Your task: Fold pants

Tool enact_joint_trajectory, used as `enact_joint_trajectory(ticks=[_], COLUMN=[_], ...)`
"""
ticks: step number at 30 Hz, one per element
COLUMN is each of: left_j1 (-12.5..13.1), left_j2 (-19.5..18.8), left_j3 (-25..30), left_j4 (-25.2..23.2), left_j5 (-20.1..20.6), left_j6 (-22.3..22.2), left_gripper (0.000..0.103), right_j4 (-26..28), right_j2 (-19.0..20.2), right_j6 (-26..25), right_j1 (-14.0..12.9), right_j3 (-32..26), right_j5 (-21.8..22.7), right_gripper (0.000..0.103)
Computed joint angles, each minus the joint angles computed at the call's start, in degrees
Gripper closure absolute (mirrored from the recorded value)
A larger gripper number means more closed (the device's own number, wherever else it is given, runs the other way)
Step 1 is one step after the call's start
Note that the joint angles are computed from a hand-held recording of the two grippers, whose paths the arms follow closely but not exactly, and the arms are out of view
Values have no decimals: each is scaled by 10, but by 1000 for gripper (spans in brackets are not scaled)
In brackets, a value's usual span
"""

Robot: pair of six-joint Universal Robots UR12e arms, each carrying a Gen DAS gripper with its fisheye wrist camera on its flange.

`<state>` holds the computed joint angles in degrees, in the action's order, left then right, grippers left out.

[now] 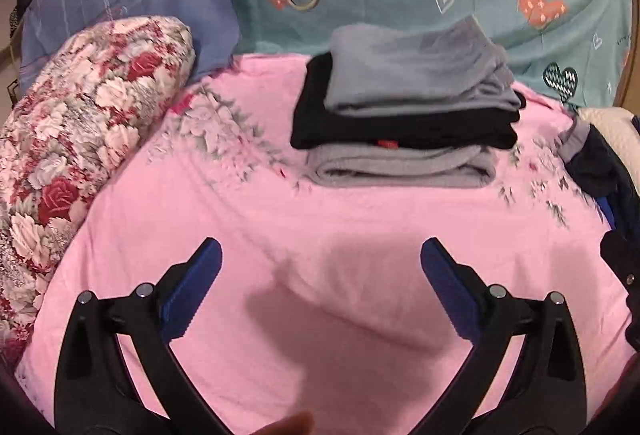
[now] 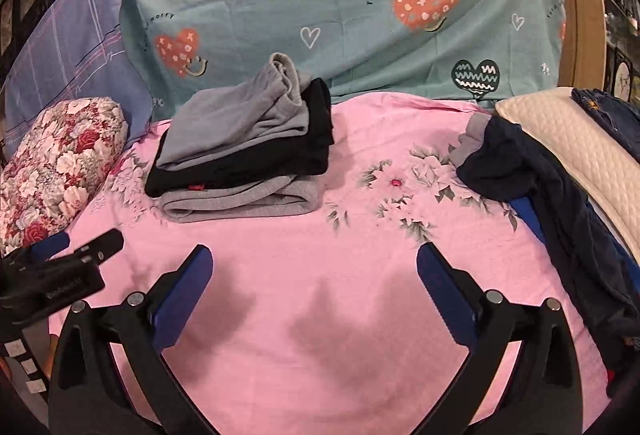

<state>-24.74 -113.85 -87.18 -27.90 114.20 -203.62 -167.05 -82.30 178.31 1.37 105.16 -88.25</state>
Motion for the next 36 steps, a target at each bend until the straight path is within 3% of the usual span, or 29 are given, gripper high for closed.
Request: enact_joint_trajectory(ticks=[3, 8, 36], left_j1=[3, -2, -1], left_j2=[2, 1, 1], left_j3=[-3, -6, -7], left_j4=[-4, 10, 6], left_j5=[-20, 2, 1], left_j6=[-8, -4, -8], left_gripper=[2, 2, 2], right_j4=[18, 50, 60], right_j2=[6, 7, 5], right_j6=[-17, -22, -11], right_j1=[7, 8, 6], right_j3=[-5, -7, -8], right_j5=[-25, -21, -20], right_gripper=[1, 1, 1])
